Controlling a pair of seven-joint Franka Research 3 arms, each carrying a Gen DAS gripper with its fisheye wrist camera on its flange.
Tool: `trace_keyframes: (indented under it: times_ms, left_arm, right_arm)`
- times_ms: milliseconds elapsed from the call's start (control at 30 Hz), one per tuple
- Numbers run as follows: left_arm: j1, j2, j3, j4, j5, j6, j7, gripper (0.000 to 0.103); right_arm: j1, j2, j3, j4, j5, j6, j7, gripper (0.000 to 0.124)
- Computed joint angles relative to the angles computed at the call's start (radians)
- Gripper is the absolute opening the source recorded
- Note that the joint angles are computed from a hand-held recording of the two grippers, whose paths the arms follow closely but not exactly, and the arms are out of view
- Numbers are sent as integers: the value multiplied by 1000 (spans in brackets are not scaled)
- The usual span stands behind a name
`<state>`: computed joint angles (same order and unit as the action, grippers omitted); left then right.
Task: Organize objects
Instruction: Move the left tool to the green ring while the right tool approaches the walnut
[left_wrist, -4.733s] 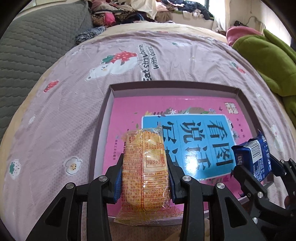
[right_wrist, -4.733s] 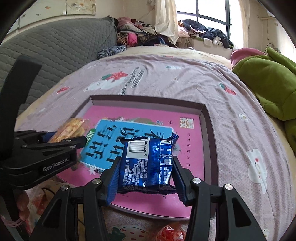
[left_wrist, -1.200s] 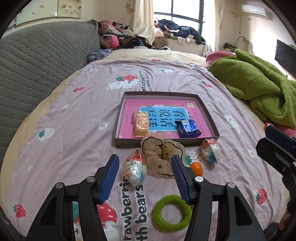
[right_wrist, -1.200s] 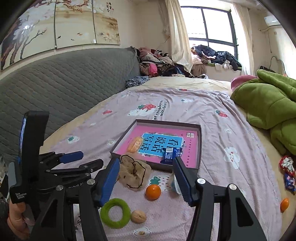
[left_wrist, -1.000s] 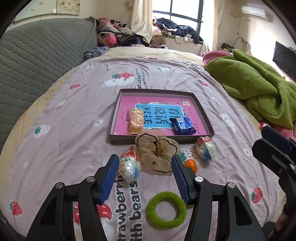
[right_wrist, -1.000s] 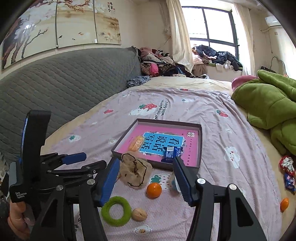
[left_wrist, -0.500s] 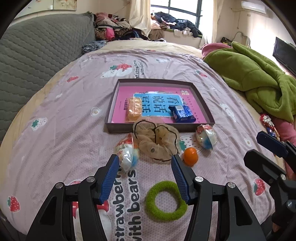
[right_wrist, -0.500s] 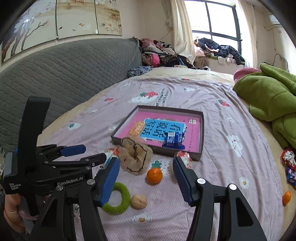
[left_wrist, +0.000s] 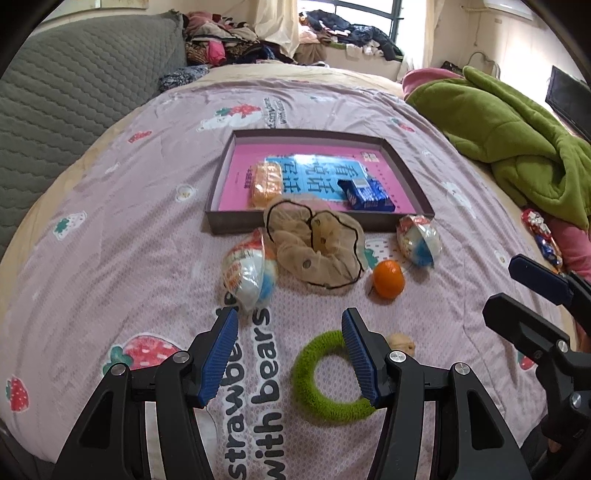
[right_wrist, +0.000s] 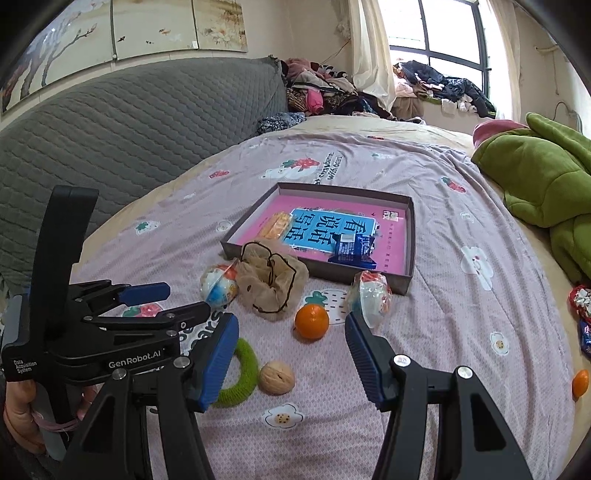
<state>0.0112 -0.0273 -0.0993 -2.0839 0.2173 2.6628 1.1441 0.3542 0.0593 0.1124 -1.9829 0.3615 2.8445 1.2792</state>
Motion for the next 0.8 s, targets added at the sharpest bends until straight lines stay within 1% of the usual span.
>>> trace_keyframes:
  times_ms: [800]
  left_arm:
    - [-7,1,-4,-50,-34,-20,53,60]
  right_arm:
    - [7,20,0,-20,-72,-74,-18,60]
